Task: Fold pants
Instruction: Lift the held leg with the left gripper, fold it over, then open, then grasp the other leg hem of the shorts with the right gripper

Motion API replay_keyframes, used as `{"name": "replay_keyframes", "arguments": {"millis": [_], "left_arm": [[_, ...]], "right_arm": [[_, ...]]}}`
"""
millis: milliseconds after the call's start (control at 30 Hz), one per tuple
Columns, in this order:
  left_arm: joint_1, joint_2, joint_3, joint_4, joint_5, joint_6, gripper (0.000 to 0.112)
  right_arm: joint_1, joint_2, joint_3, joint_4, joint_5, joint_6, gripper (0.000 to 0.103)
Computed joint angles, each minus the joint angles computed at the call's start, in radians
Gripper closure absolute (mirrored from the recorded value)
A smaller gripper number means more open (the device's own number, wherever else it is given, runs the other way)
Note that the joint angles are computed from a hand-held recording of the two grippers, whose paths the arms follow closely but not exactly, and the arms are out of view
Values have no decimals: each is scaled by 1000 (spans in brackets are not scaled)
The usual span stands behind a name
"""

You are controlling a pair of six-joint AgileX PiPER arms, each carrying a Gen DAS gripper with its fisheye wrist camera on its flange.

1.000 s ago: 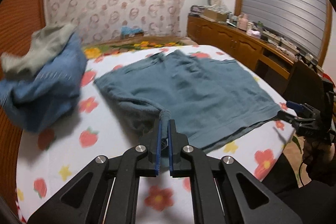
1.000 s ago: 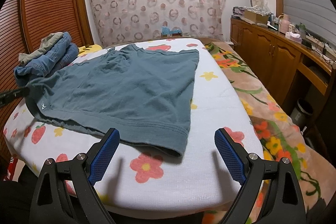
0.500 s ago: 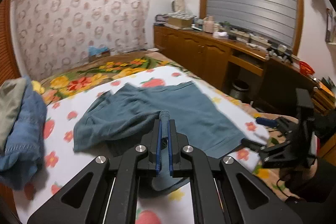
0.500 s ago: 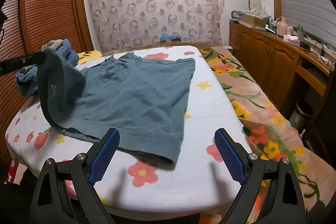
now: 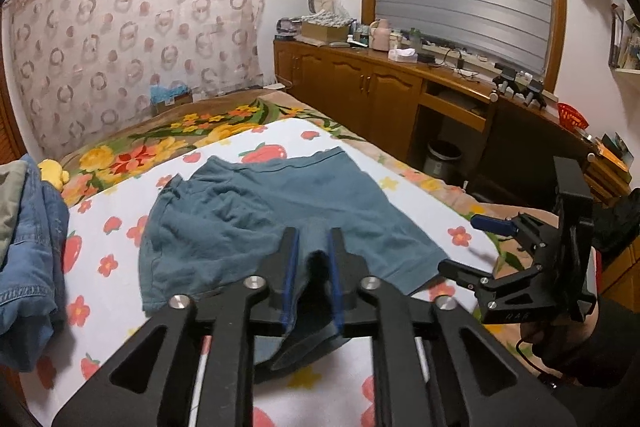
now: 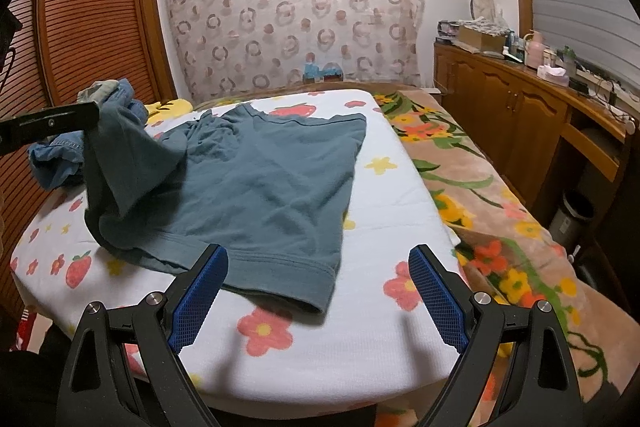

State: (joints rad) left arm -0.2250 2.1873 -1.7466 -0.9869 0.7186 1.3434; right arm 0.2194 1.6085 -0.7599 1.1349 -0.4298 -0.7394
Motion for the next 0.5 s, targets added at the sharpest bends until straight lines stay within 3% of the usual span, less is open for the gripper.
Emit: {"name": "replay_keyframes", "arguments": {"millis": [100,133,333,500], "left_arm": [[23,-9,22,-38,-3,33,61],[31,-8,25,-48,3,43,59],[67,22,29,-51,-39,40,57],[97,70,10,-21,-46,5,57]], "right_arm": [[-4,2,-4,-15,12,2,10],[0,5,-11,-7,14,-8,10],[-4,22,-41,-35,42,-10,11],[-38,28,-49,-191,108,106,21]]}}
